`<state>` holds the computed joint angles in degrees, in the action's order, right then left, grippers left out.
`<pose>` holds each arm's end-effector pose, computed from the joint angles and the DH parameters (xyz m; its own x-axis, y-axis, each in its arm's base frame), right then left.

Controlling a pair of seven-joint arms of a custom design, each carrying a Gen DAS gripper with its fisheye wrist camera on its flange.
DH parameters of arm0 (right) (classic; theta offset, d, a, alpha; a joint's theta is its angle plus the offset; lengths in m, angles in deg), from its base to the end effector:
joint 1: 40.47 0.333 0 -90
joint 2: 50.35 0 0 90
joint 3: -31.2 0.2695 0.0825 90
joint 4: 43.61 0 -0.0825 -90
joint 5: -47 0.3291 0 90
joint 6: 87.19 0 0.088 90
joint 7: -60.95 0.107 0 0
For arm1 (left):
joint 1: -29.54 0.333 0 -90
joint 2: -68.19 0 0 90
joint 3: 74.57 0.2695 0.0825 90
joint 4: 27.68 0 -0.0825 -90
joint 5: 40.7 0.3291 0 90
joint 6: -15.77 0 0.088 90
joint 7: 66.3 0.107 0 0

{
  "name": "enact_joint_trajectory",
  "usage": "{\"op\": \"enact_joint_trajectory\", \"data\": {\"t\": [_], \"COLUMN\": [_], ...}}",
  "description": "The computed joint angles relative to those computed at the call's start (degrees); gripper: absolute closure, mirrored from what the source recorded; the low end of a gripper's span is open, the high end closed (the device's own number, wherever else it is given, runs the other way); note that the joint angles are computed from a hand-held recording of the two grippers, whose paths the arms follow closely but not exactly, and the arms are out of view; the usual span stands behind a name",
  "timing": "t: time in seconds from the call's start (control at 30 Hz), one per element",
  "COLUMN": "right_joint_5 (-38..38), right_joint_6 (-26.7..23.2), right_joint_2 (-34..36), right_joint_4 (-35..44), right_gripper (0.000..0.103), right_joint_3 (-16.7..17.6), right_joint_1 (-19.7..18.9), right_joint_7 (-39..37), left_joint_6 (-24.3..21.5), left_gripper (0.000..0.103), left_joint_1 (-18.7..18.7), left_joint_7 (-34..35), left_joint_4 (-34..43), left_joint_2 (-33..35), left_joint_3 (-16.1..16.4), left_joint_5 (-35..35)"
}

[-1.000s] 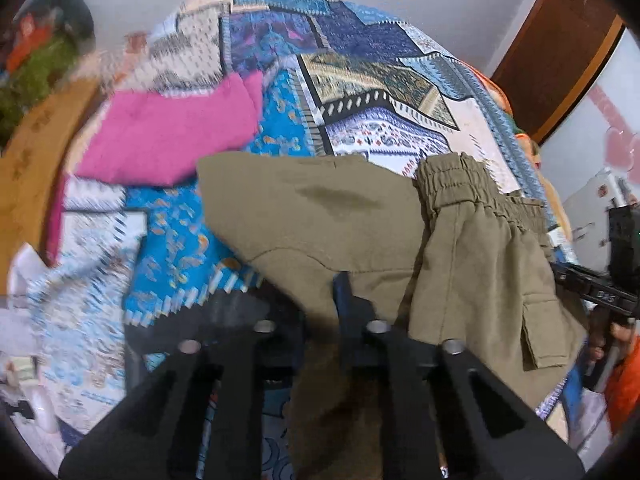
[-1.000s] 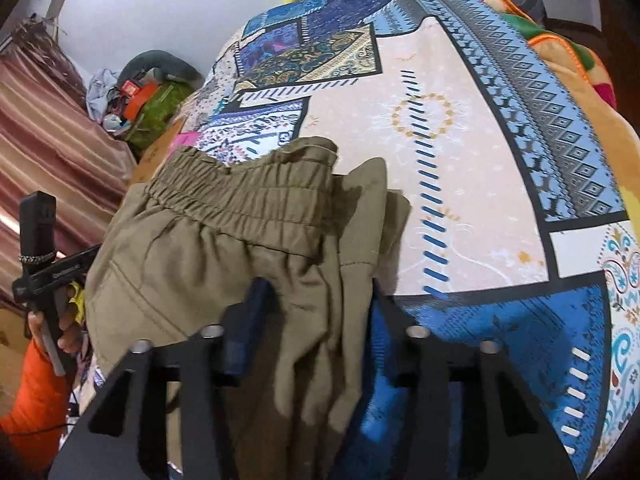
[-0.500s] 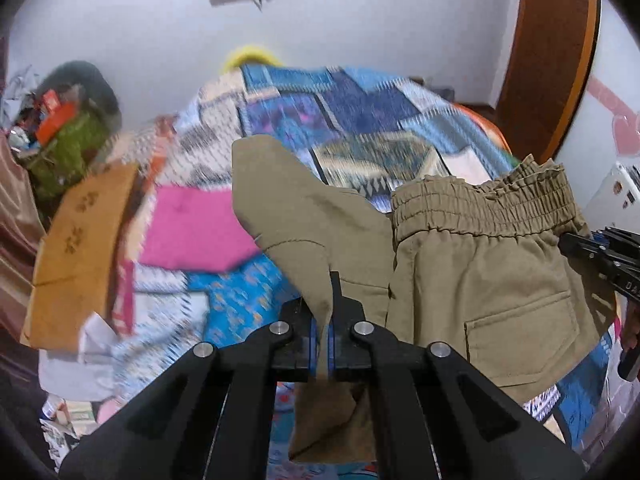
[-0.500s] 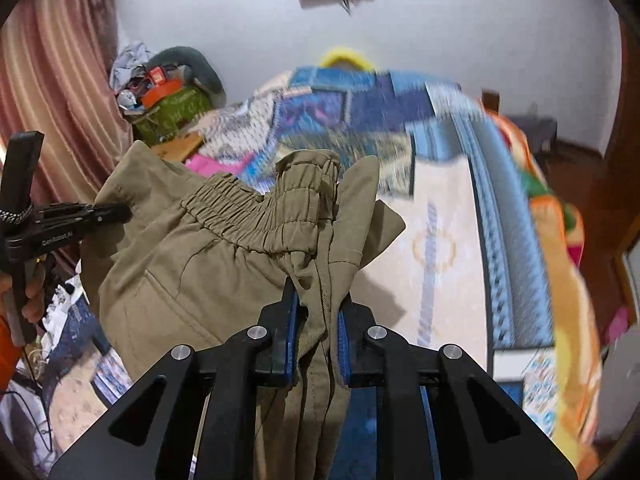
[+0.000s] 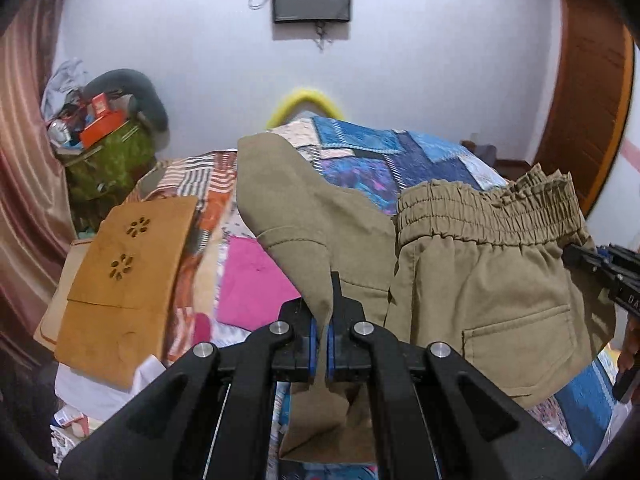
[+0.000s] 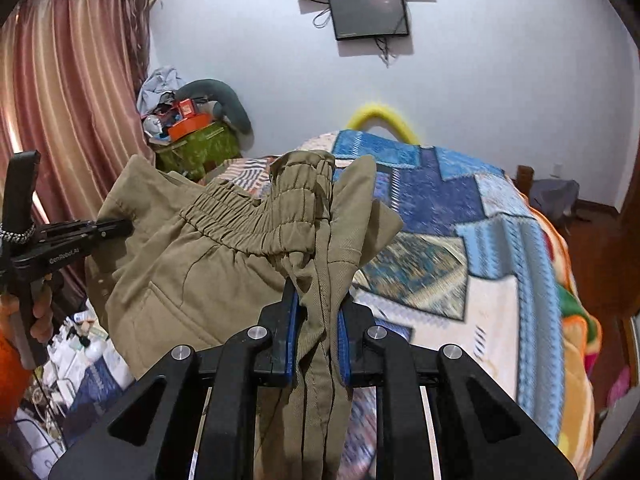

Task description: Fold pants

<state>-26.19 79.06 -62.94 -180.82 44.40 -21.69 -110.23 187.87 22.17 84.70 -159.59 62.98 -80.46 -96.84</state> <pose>0.3524 0.2909 0.4327 0.0935 -0.9811 -0.1695 -0.6194 0.0760 -0.7814 0.4902 -0.0545 0.4405 -0.3670 -0.9302 -0.0015 -0.6086 0.2414 -0.7558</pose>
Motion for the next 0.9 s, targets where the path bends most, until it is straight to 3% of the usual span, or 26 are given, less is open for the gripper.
{"op": "enact_joint_trajectory", "data": {"t": [0.13,0.3,0.53,0.73,0.9], "right_joint_5": [-2.43,-1.23,7.69,19.08,28.73], "right_joint_6": [1.32,1.06,0.53,-1.06,-2.80], "right_joint_2": [8.81,17.96,32.07,41.84,46.46], "right_joint_4": [8.47,18.16,31.98,39.86,42.31], "right_gripper": [0.089,0.089,0.089,0.089,0.089], "right_joint_3": [-1.15,-4.35,-7.72,-7.83,-6.27], "right_joint_1": [0.15,3.45,7.12,7.88,6.99], "right_joint_7": [0.58,-3.47,-14.54,-25.58,-35.43], "left_joint_6": [-0.54,1.42,0.86,-7.78,-11.71], "left_gripper": [0.100,0.100,0.099,0.099,0.094], "left_joint_1": [2.59,6.14,5.63,3.57,2.17], "left_joint_7": [-1.48,-6.19,-20.73,-33.98,-42.21], "left_joint_4": [7.11,15.35,28.83,44.92,51.04], "left_joint_2": [6.76,16.10,31.02,46.21,53.00], "left_joint_3": [0.38,-1.14,2.37,7.31,10.02], "left_joint_5": [1.73,7.25,22.30,32.40,38.87]}}
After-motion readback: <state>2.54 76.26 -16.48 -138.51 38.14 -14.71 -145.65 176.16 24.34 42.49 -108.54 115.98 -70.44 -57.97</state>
